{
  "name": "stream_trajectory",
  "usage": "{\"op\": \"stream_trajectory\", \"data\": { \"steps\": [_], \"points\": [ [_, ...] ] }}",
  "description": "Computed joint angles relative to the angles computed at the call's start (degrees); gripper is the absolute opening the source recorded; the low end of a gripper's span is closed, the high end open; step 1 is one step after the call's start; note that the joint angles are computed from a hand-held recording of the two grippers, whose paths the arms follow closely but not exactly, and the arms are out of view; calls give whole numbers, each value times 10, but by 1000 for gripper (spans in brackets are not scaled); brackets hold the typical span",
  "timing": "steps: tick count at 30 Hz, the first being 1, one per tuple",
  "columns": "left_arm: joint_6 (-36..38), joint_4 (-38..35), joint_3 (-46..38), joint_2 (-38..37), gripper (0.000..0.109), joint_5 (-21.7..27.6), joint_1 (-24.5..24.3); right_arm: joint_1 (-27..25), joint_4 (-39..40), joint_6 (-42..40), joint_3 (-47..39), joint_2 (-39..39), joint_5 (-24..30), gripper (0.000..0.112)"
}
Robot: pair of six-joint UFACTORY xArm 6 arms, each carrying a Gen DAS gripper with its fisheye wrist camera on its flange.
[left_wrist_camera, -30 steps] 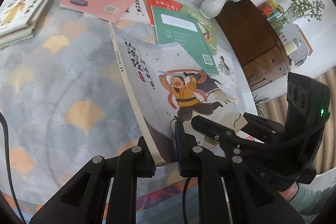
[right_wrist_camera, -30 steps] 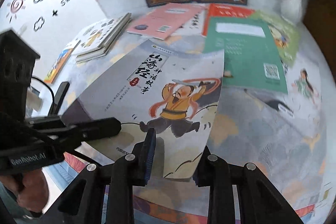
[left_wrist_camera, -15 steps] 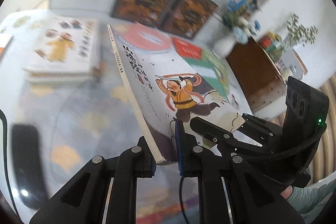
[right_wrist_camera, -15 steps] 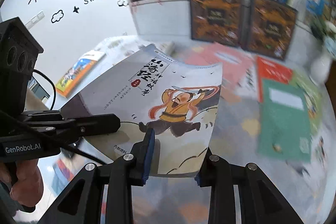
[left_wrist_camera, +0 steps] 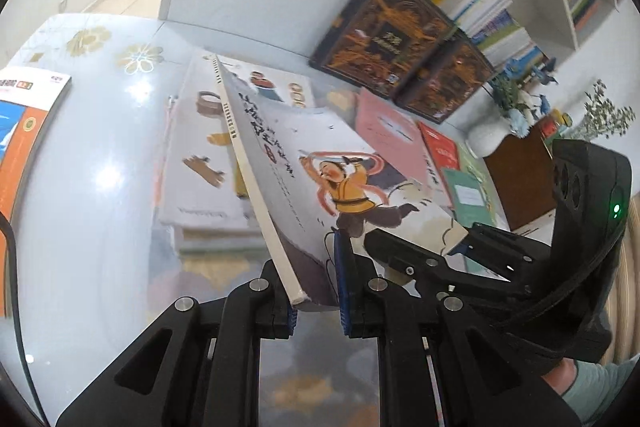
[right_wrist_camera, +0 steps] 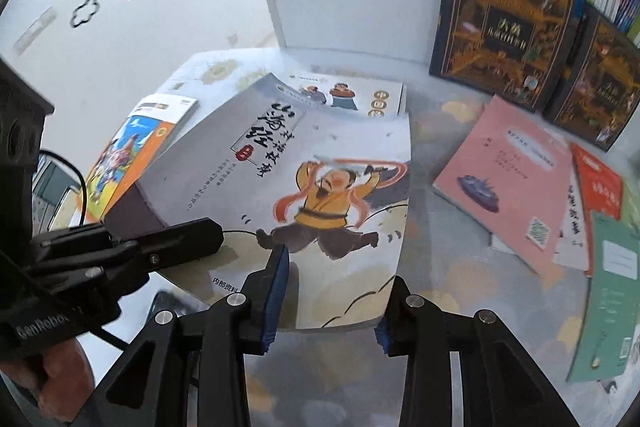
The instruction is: Organize books
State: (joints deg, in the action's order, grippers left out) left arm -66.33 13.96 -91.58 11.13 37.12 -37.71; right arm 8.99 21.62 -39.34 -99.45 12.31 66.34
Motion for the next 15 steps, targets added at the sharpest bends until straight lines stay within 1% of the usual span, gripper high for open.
{"op": "stream_trajectory", "data": {
  "steps": [3, 4, 5, 6, 7, 9, 15],
  "points": [
    [40, -63, 21, 2, 12, -29, 24, 15, -25, 33, -32, 29, 8, 37],
    [48, -77, 26, 4, 12, -37, 30, 18, -28, 42, -44, 39, 14, 40],
    [51, -81, 32, 3, 12, -41, 36, 21, -31, 53, -56, 50, 21, 43],
    [49, -76, 35, 3, 12, -39, 41, 25, -40, 67, -68, 62, 24, 47],
    [50, -76, 37, 3, 12, -39, 45, 29, -49, 78, -73, 70, 23, 49],
    [48, -77, 49, -1, 12, -46, 55, 35, -61, 92, -81, 82, 19, 49],
    [24, -76, 99, -26, 12, -68, 72, 46, -73, 93, -84, 96, 13, 50]
  ]
}}
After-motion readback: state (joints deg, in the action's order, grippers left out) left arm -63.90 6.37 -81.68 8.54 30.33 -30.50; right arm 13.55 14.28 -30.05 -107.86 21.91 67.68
